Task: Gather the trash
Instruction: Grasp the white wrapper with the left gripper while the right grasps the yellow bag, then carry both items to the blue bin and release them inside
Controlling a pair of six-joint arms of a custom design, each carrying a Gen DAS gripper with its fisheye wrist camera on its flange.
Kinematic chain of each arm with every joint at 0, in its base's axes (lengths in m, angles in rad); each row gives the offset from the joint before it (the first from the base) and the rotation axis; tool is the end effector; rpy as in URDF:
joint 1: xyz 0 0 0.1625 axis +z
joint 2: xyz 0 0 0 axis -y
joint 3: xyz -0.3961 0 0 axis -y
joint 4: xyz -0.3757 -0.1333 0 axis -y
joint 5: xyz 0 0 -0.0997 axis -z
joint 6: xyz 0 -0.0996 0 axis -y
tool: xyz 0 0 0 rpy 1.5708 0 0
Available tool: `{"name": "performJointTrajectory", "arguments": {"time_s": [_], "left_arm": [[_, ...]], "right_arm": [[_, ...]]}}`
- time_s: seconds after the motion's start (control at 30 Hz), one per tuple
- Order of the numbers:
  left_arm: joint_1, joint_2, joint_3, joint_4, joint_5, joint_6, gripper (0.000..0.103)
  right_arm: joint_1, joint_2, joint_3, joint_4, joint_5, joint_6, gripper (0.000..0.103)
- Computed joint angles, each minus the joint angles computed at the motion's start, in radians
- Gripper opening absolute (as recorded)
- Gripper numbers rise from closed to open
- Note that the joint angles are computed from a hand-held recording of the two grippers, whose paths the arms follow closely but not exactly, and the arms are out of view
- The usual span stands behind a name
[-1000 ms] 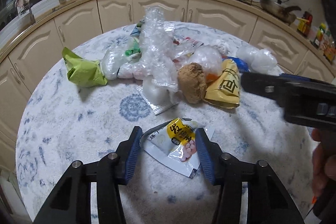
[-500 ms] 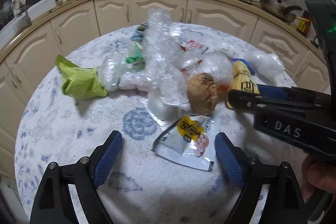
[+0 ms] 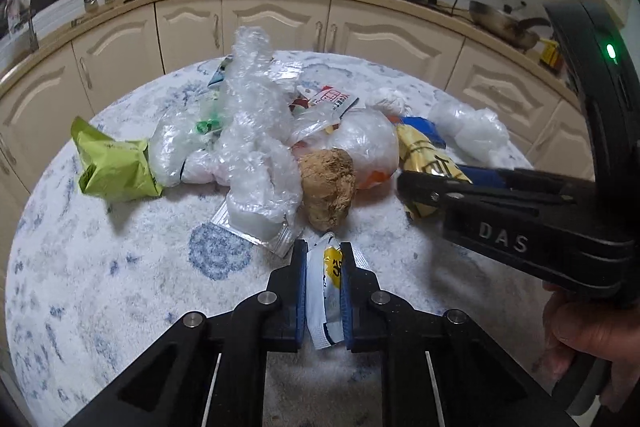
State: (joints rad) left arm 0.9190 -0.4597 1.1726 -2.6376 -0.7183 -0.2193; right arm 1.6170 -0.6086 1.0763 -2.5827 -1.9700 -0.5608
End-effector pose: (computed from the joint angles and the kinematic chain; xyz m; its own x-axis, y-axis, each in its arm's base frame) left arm -0.2927 -0.7269 0.0656 -0.7889 0.0250 -0.6140 0.4071 0.7696 -0.4919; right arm 0.1311 -0.7879 0.1927 -0.7663 -0.3204 0.5570 -0.5279 0.8080 -0.2616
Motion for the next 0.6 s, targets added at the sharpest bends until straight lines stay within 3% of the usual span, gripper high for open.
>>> {"name": "performJointTrajectory", "arguments": {"time_s": [0.07,0.23,0.4,0.6], "left_arm": [[-0.009,-0.050,0.084,-0.033,-0.001,-0.025,0.010],[-0.040,-0.102,0.169,-0.077,0.030,-0.015,0.010],[-0.079,-0.117,0.201,-0.144,0.067,0.025,0.010],[-0.096,-0.096,0.184,-0.142,0.082,0.028,0.010]], "right_arm": [[-0.009,-0.027,0.031,-0.003,0.018,0.011,0.034],[-0.029,-0.100,0.109,-0.007,0.071,0.037,0.032],[-0.033,-0.163,0.164,-0.025,0.113,0.037,0.024],[-0.038,-0.156,0.144,0.017,0.080,0.028,0.027]]}}
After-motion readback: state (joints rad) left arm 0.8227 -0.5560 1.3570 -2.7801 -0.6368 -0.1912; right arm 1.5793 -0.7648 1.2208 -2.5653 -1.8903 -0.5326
